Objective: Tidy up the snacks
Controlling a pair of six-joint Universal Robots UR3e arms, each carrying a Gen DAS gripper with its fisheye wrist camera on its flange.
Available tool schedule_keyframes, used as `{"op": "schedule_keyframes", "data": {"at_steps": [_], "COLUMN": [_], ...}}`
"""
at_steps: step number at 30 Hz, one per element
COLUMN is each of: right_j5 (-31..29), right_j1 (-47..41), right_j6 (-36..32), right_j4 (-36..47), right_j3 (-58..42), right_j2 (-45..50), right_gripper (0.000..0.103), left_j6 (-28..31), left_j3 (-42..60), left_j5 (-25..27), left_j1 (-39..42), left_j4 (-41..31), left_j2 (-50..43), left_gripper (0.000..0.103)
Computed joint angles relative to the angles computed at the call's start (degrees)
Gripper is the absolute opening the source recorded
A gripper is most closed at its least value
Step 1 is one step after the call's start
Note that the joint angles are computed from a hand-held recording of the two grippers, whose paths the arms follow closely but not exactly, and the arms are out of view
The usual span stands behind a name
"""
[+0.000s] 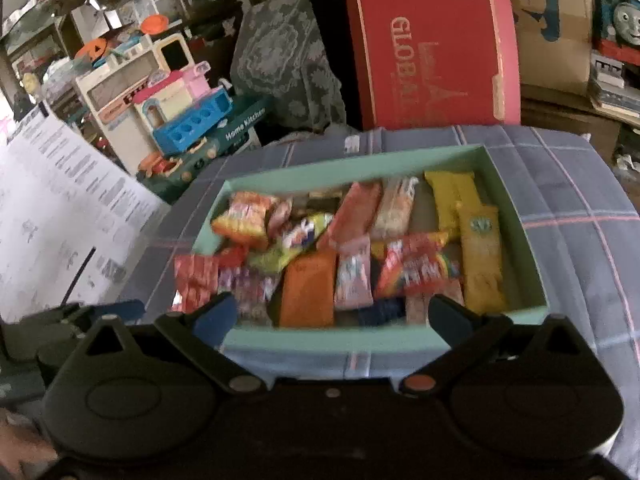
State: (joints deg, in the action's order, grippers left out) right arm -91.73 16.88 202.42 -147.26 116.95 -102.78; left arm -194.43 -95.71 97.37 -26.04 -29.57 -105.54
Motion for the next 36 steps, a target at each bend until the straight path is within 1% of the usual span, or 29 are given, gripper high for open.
{"op": "schedule_keyframes", "data": {"at_steps": [7, 10, 13, 16, 22, 36], "right_j5": [-6.24, -8.34, -9.39, -11.08, -10.16, -9.92], "right_j1": [5.84, 7.60, 8.22, 9.02, 8.63, 8.58], "right_j6": [1.59, 3.45, 5.39, 7.24, 8.85, 8.08], "right_j4": [4.96, 7.17, 9.10, 10.75, 12.56, 12.74], "right_j3": [4.43, 5.52, 6.55, 7.54, 9.35, 7.28], "right_j2": [-6.89, -8.79, -10.52, -11.27, -12.77, -9.81], "right_gripper": [0.103, 0.103, 0.103, 0.103, 0.103, 0.103], "left_j6": [-2.13, -2.72, -3.31, -4.07, -4.74, -5.70], "left_j3": [-8.34, -10.95, -13.17, -15.45, -17.64, -17.65], "left_j5": [3.47, 5.30, 5.94, 5.45, 5.02, 5.33], "left_j1": [-2.68, -3.83, -4.00, -3.18, -2.21, -1.55], "left_j4": [2.46, 3.14, 3.34, 3.70, 3.68, 3.20], "left_j2": [6.04, 7.54, 8.73, 9.67, 10.33, 10.34], "left_gripper": [0.103, 0.103, 0.103, 0.103, 0.103, 0.103]}}
